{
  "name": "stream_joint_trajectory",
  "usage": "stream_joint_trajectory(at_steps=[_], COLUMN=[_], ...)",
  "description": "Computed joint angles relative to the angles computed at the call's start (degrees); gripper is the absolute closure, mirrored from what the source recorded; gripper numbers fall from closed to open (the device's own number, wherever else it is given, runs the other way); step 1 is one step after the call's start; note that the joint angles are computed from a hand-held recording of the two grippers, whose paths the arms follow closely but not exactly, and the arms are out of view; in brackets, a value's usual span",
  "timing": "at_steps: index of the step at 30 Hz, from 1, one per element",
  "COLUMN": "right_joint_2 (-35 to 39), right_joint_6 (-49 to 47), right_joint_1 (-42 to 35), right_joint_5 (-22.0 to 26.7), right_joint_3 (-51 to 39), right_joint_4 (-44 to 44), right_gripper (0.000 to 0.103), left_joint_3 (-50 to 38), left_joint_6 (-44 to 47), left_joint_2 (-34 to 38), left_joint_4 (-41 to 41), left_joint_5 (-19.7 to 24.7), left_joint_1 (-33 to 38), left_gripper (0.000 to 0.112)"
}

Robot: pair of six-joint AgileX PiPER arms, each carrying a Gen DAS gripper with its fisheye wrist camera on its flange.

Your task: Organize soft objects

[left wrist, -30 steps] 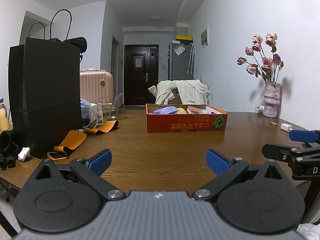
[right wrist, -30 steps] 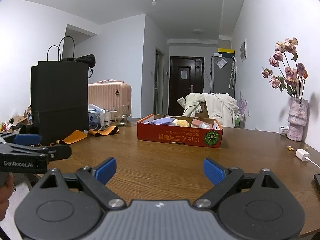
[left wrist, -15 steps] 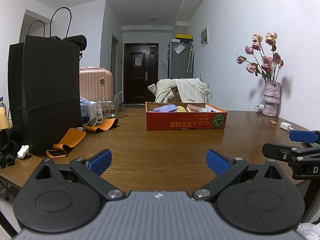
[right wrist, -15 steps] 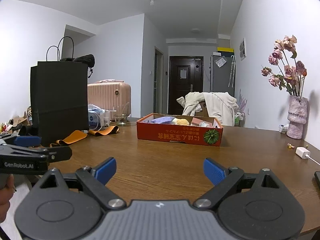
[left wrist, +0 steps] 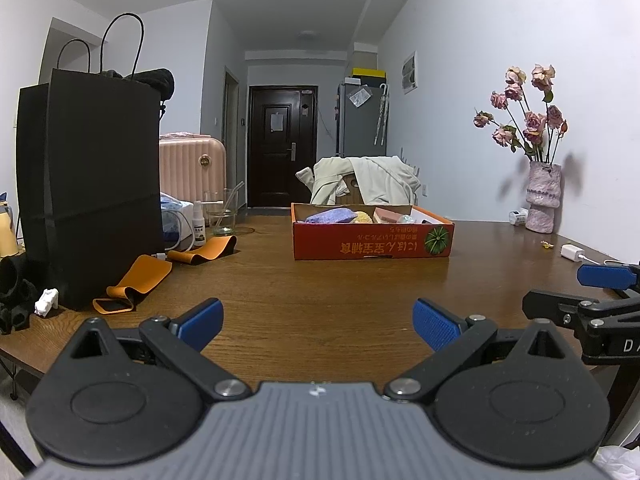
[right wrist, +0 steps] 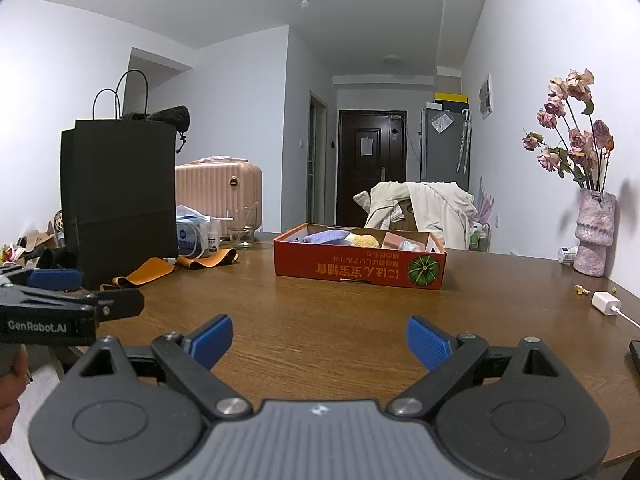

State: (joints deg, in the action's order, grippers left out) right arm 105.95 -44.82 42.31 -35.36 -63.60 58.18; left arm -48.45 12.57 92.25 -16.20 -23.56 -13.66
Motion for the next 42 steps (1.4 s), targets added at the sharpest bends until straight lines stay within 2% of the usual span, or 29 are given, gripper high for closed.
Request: stream_joint_trajectory(at_steps=[42], right_joint_2=[0.9], right_joint_6=[0.0], right_joint_1=[0.2], right_joint_5=[-0.4], right_joint_3=[-0.3], right_joint_4=[0.6], right_gripper=[0.009], left_joint_3=[0.3], left_joint_6=[4.0], left_joint_2=[0.2], left_joint_4=[-5.0], left_joint_5=[-0.7], left_joint_1=[-1.5], left_gripper=[0.009])
